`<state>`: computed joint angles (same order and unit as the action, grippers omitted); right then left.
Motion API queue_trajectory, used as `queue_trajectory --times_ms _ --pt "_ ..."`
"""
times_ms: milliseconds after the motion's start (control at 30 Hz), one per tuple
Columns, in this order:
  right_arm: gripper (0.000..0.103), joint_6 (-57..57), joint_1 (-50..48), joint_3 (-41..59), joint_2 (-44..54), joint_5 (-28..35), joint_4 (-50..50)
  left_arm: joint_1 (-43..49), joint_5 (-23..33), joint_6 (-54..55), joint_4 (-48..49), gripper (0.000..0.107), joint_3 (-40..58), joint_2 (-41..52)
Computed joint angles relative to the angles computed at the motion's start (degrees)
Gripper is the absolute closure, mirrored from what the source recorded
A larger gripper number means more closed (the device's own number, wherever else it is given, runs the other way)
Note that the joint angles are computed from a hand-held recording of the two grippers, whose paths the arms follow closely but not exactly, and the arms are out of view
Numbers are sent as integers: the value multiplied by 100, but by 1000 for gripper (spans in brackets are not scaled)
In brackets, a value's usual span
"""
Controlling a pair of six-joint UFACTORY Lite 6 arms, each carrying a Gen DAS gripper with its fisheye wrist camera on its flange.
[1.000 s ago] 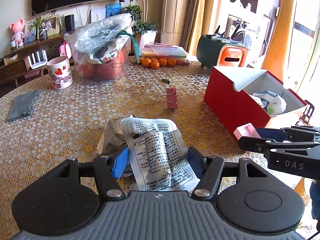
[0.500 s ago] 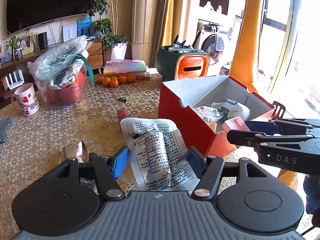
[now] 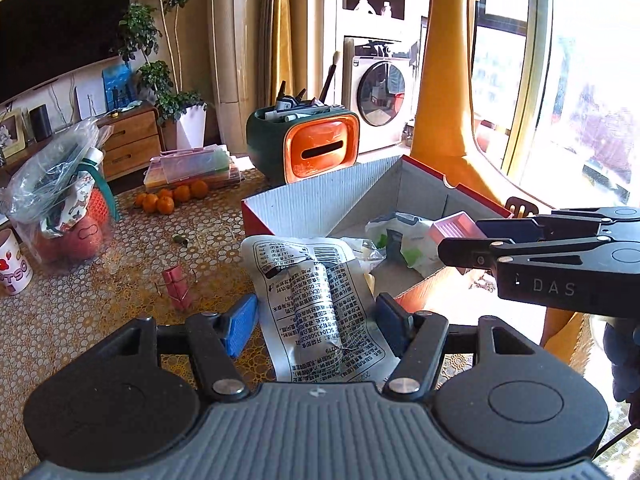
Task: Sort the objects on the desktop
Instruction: 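Carry the white packet and pink tray over the red box with both tools, then open both tools to drop the white packet and pink tray into the box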
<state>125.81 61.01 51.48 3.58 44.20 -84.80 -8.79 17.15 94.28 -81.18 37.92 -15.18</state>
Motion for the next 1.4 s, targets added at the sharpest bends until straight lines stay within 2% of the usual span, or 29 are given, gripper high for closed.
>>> queue_trajectory --times_ms 200,367,533,667,833,1000,1400 --pt "63 -144 -664 -181 -199 -313 -216 -521 -335 164 -245 43 701 774" --pt "63 -201 -1207 -121 -109 -683 -457 -702 -275 -270 99 43 1583 1665" --pt "63 -301 -1739 89 156 -1141 -717 -779 -121 -1593 1220 43 2723 2690" --pt "63 -576 -2037 339 494 -1416 -807 -916 -209 -2375 2040 43 3531 3328" --pt "63 -822 -2471 618 868 -2001 -962 -889 270 -4054 3539 43 4890 4423" --pt "63 -1333 -2610 898 1267 -2232 -717 -985 504 -5279 4616 43 5872 5247" --pt "63 -1385 -2882 969 1560 -2624 -1110 -1172 1065 -6285 5479 43 7237 6371"
